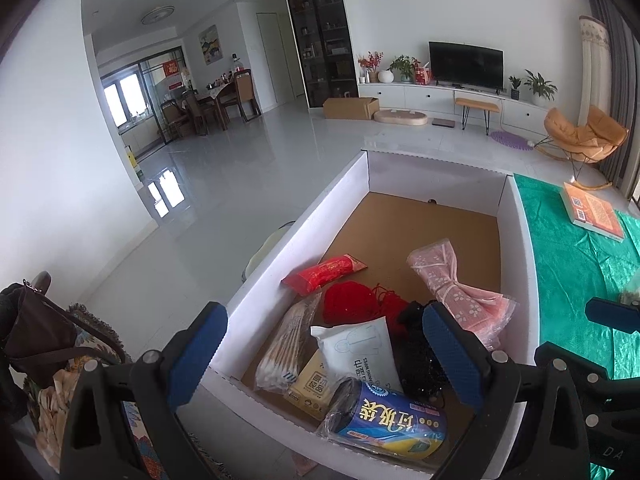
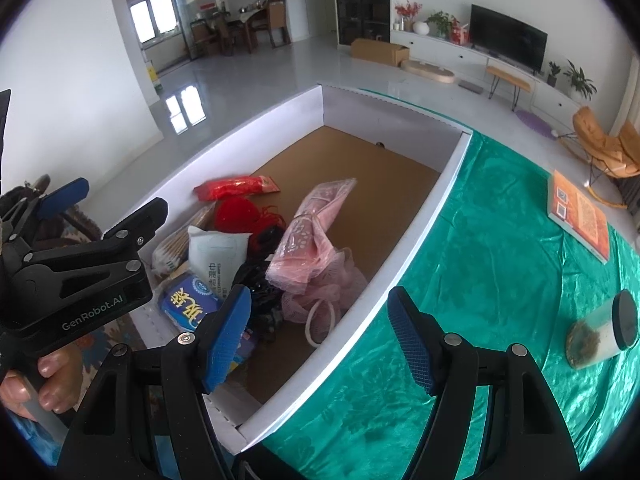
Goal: Organize soft objects
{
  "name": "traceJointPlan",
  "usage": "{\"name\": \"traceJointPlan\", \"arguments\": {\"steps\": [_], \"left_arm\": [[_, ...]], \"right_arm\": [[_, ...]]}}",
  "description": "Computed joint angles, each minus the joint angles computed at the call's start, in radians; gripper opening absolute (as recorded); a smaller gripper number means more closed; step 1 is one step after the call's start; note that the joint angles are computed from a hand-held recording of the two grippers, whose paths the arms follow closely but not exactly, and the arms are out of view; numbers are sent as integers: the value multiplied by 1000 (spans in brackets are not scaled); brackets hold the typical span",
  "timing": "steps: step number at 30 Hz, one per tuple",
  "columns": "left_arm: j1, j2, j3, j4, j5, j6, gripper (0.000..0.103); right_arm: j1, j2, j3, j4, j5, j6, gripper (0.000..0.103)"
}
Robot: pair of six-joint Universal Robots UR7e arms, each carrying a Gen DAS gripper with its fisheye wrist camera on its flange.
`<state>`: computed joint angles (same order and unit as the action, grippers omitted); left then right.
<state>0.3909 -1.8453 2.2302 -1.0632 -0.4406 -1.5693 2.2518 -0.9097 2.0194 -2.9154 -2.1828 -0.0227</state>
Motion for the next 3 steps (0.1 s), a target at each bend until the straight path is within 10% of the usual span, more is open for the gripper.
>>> {"name": "traceJointPlan", "arguments": {"steps": [3], "left_arm": [[-31,4,2,41,18,-59,103]], "right_arm": [[-2,-15,15,-20,5,-2,74]]}}
